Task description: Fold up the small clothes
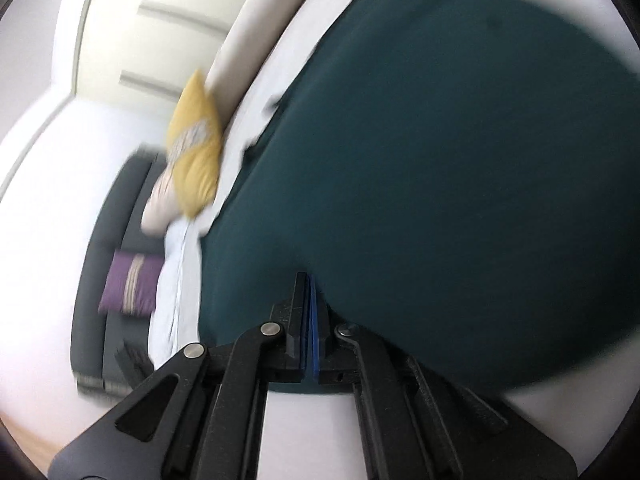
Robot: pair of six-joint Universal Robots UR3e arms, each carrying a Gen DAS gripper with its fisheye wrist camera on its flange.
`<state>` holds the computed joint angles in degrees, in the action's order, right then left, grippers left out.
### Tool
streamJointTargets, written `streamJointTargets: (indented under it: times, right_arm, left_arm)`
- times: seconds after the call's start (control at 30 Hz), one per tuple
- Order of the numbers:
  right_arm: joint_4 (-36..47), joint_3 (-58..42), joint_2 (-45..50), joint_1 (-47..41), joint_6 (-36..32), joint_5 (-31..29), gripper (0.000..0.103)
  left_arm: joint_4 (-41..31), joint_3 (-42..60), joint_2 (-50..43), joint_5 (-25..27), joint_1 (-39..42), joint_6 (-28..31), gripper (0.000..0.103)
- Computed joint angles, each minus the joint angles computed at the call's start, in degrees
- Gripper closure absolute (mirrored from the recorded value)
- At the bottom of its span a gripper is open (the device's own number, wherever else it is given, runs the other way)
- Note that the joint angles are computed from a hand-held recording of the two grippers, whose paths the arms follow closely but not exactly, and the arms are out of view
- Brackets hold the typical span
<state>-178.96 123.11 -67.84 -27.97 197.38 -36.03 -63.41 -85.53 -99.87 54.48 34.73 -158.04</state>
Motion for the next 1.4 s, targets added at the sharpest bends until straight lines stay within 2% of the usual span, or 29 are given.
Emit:
streamJointTargets:
  times: [0.07, 0.1, 0.17, 0.23, 0.3, 0.33, 0.37, 0.47, 0.53, 0.6, 0.67, 0.73, 0.8, 0.83, 0.87, 0.9, 1.0, 1.07, 1.1, 1.27, 1.33, 1.37, 1.4]
  right_arm:
    - [3.0, 5.7, -5.0, -6.0, -3.4, 1.0, 0.103]
    - [4.1, 7.5, -7.7, -7.8, -4.1, 0.3, 0.097]
    - [5.3, 10.4, -13.3, -9.5, -4.6, 0.1, 0.094]
    - [7.4, 7.3, -15.7, -6.5, -5.1, -1.7, 0.094]
    - [9.3, -0.2, -13.7, -0.3, -4.0, -4.9, 0.089]
    - [10.7, -5.7, -11.2, 3.5, -3.5, -6.4, 0.086]
    - [11.8, -10.4, -8.9, 6.6, -2.5, -8.0, 0.077]
    - [15.1, -25.1, -0.2, 14.6, -1.0, -11.6, 0.071]
    - [16.6, -33.6, 4.7, 18.7, 1.1, -13.7, 0.060]
    - [19.8, -43.2, 10.2, 21.0, 3.8, -13.0, 0.058]
    - [22.5, -52.4, 16.0, 22.5, 6.3, -9.2, 0.058]
    - [23.5, -59.3, 21.3, 23.9, 9.4, -7.7, 0.058]
    - [27.0, -68.8, 29.0, 25.2, 12.0, -5.6, 0.058]
    - [29.9, -71.1, 31.4, 25.5, 11.6, -6.2, 0.062]
    - [30.7, -72.5, 32.9, 26.2, 11.6, -7.9, 0.077]
    - [29.0, -71.8, 33.2, 26.1, 11.6, -9.1, 0.081]
    - [26.9, -70.8, 33.2, 25.6, 12.7, -7.6, 0.077]
    - [29.1, -68.7, 30.5, 26.0, 9.2, -9.1, 0.073]
    - [30.1, -69.4, 30.3, 26.2, 8.2, -8.8, 0.073]
    - [27.1, -63.9, 27.6, 23.8, 9.1, -2.8, 0.073]
    - [25.7, -62.2, 27.2, 22.9, 10.7, -1.4, 0.073]
    - [25.2, -61.9, 27.4, 22.7, 11.4, -0.9, 0.073]
    - [24.8, -61.5, 27.5, 22.4, 12.0, -0.5, 0.073]
  left_arm:
    - [-1.7, 0.6, 0.3, -0.3, 0.6, 0.5, 0.095]
    - [-2.1, 0.2, 0.9, -0.4, 0.9, 0.3, 0.095]
    - [-5.4, 0.8, 3.2, -2.2, 2.9, -0.3, 0.087]
    - [-3.7, 1.1, 4.9, -4.3, 3.8, -1.0, 0.059]
    - [-1.8, 3.7, 3.7, -4.7, 3.1, -1.9, 0.048]
    - [-0.6, 5.4, 2.2, -4.4, 2.7, -3.0, 0.047]
    - [-0.2, 7.4, -0.1, -3.8, 2.5, -4.7, 0.047]
    - [-4.6, 11.4, -5.9, -5.9, 5.6, -10.0, 0.043]
    - [-7.0, 12.0, -7.6, -7.0, 7.4, -10.2, 0.040]
    - [-9.6, 10.8, -7.9, -9.8, 9.3, -7.8, 0.036]
    - [-12.9, 10.0, -8.1, -14.0, 10.7, -4.7, 0.028]
    - [-16.0, 11.1, -8.8, -16.2, 11.2, -3.4, 0.019]
    - [-18.9, 14.3, -10.5, -17.5, 10.3, -3.3, 0.018]
    - [-19.6, 15.6, -11.3, -17.1, 9.8, -3.1, 0.016]
    - [-20.4, 17.3, -12.3, -16.1, 8.9, -2.8, 0.016]
    - [-21.3, 19.0, -13.1, -14.9, 8.1, -2.4, 0.015]
    - [-21.7, 23.8, -15.3, -12.1, 5.4, -2.3, 0.015]
    - [-26.1, 28.2, -17.7, -13.6, 4.8, -1.4, 0.018]
    - [-27.9, 30.3, -19.1, -13.5, 4.6, -1.2, 0.023]
    - [-38.1, 42.8, -26.2, -13.8, 4.0, -2.0, 0.027]
    - [-41.8, 48.5, -29.0, -12.5, 3.2, -1.8, 0.041]
    - [-44.3, 52.2, -30.9, -11.9, 2.7, -1.7, 0.045]
    - [-45.3, 54.0, -32.0, -11.7, 2.6, -1.9, 0.057]
